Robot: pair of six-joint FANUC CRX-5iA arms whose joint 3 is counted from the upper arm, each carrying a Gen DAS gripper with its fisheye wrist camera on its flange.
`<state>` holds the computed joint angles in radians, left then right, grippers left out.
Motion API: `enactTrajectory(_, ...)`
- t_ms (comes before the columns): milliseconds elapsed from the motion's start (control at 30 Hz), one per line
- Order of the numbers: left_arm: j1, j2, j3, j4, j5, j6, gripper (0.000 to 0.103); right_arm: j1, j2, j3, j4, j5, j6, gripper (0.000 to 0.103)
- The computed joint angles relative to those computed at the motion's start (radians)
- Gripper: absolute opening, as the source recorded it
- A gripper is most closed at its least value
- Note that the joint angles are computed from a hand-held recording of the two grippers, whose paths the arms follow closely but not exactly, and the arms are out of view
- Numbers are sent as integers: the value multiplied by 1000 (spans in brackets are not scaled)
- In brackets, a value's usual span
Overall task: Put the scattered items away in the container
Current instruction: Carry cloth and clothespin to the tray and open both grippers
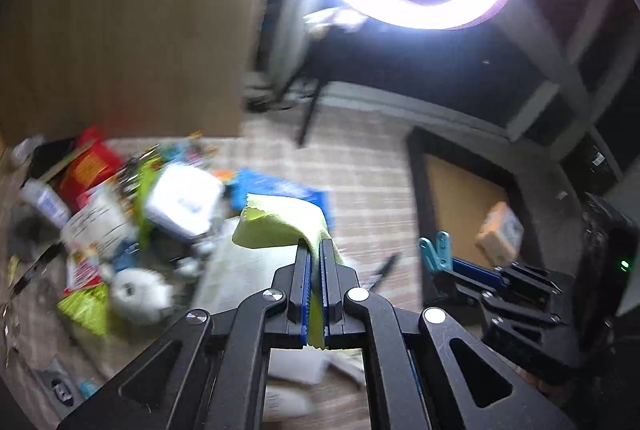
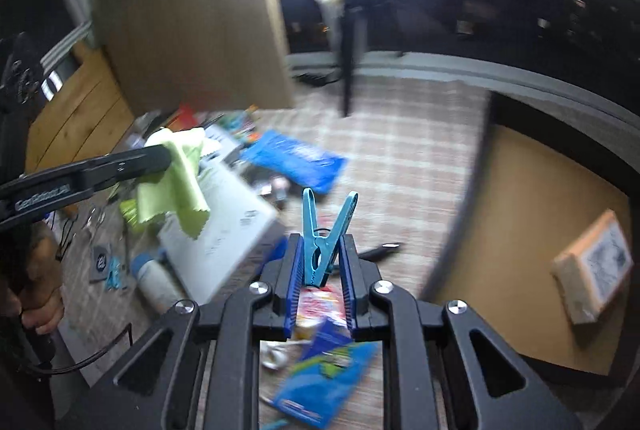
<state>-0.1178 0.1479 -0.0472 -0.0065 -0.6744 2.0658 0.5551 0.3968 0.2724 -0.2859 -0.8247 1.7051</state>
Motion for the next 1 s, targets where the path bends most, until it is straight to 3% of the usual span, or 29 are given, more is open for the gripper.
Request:
enactTrajectory(267, -92, 194, 200, 153, 11, -202, 3, -120, -66, -103, 109, 83, -142, 18)
enactTrajectory(500, -169, 398, 470, 197, -86, -294, 3, -227, -84, -163, 211, 127, -281, 18)
enactTrajectory(700, -205, 517, 650, 210, -173, -333, 5, -258, -81, -199, 321, 163, -409, 20)
enactTrajectory(733, -211, 533, 681, 198, -192, -328, 14, -256, -79, -206, 351, 168, -442, 24)
enactTrajectory(767, -220, 557, 734, 164, -234, -303, 25, -252, -71, -204, 390, 155, -484, 47)
enactTrajectory(800, -226, 575, 775, 137, -268, -282, 53, -249, -64, -201, 419, 140, -516, 67)
enactTrajectory(833, -228, 574, 774, 128, -262, -278, 62, -247, -71, -213, 428, 157, -525, 69)
enactTrajectory(1000, -230, 541, 734, 93, -235, -275, 62, -231, -93, -245, 443, 197, -519, 69)
